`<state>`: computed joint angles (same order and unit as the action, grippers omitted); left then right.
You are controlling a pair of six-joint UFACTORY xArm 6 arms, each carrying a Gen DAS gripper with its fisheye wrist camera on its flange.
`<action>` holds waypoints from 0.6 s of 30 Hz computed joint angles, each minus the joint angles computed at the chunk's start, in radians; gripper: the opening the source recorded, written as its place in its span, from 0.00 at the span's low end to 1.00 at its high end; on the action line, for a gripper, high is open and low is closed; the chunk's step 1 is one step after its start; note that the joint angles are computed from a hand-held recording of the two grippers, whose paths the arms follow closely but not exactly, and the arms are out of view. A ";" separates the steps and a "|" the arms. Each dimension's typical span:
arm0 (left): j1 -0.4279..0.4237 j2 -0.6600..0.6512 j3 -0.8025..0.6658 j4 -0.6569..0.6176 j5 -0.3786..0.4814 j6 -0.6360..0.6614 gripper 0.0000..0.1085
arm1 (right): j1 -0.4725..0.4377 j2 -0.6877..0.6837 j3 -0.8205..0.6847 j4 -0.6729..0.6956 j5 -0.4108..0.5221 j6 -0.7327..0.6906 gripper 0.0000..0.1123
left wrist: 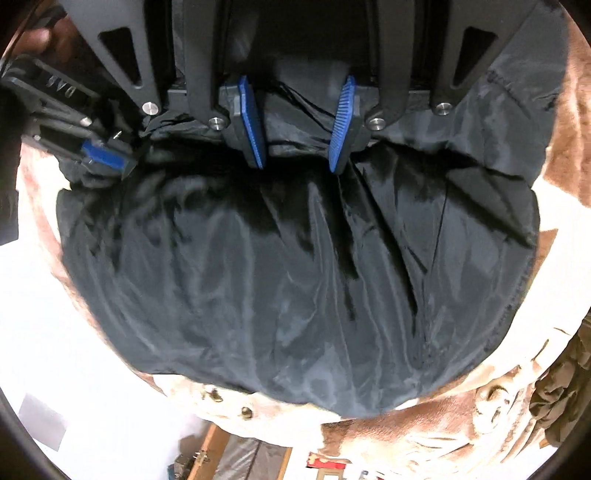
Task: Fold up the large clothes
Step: 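Fold the lifted collar down toward the hem with both tools, then press the folded black jacket flat with both open tools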
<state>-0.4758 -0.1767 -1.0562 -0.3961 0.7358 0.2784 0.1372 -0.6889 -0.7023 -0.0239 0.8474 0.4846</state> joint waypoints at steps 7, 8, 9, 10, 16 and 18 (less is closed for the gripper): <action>0.089 -0.104 -0.024 -0.141 0.113 0.121 0.36 | -0.049 -0.093 -0.074 -0.081 -0.034 -0.019 0.26; 0.093 -0.095 -0.045 -0.143 0.100 0.119 0.36 | -0.076 -0.078 -0.086 -0.076 -0.052 -0.029 0.26; 0.097 -0.077 -0.070 -0.144 0.075 0.113 0.38 | -0.108 -0.047 -0.105 -0.080 -0.071 -0.033 0.26; 0.098 -0.055 -0.092 -0.143 0.042 0.105 0.39 | -0.127 -0.031 -0.108 -0.090 -0.078 -0.027 0.26; 0.123 0.155 -0.226 -0.001 -0.024 -0.055 0.42 | -0.264 0.028 -0.030 0.008 -0.099 -0.057 0.26; 0.124 0.175 -0.205 -0.046 -0.034 -0.018 0.43 | -0.274 0.003 0.030 0.050 -0.140 -0.075 0.26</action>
<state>-0.3521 -0.0013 -1.2614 -0.4421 0.7014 0.2602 -0.1371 -0.6854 -0.6720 0.0260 0.7079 0.4101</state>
